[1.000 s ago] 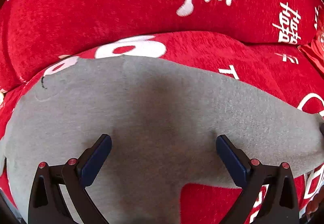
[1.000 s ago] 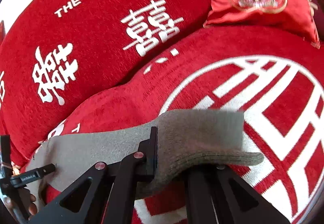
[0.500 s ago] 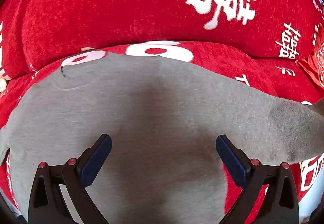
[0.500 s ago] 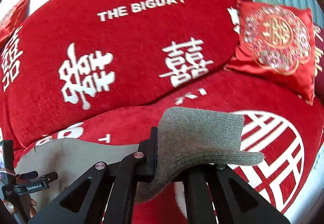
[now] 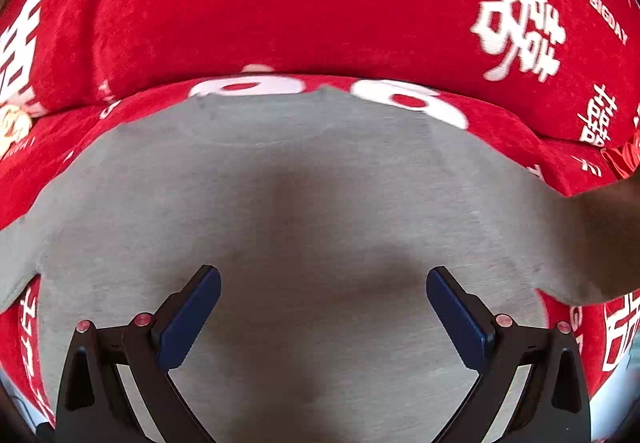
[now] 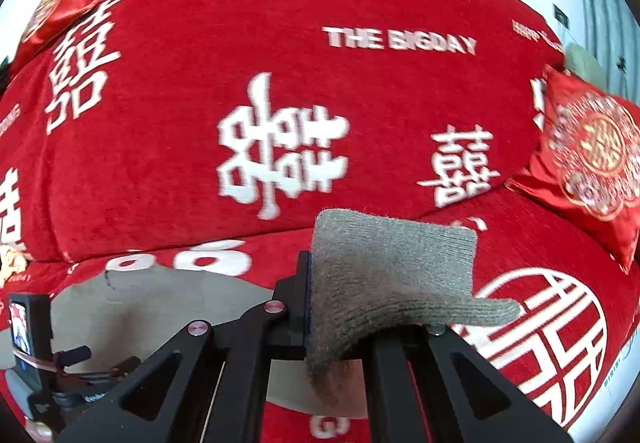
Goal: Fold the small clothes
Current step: 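Lift the sleeve with the right tool and carry it across the sweater body, then lay the sleeve onto the sweater body and open the right tool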
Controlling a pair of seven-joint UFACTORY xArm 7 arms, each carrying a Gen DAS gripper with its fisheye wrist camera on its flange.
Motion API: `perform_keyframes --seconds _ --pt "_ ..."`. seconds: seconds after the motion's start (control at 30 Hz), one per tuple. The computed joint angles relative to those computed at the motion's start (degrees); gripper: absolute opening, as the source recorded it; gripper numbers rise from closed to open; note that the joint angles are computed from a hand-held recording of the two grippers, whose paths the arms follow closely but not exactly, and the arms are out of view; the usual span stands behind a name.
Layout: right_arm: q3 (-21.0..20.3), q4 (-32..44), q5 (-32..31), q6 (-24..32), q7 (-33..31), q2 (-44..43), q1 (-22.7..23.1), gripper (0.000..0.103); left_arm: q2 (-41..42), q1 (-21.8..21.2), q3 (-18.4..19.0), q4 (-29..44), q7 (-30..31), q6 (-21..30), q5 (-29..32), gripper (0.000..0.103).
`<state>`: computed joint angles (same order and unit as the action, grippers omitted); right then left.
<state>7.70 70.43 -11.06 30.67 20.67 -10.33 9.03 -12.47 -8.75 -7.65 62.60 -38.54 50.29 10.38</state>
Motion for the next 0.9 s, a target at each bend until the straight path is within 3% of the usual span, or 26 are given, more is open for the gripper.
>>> perform_keyframes --seconds 0.33,0.67,0.9 --pt "5.5 10.4 -11.5 4.4 9.9 8.5 7.4 0.004 -10.1 4.7 4.0 -10.1 6.0 -0.8 -2.4 0.103" --pt "4.7 19.3 -25.6 13.0 19.2 18.2 20.5 0.004 -17.7 10.7 7.5 -17.2 11.5 -0.6 -5.1 0.103" --pt "3.2 24.2 -27.4 16.7 19.7 24.3 27.7 0.004 -21.2 13.1 8.9 -19.7 14.1 -1.1 -7.2 0.103"
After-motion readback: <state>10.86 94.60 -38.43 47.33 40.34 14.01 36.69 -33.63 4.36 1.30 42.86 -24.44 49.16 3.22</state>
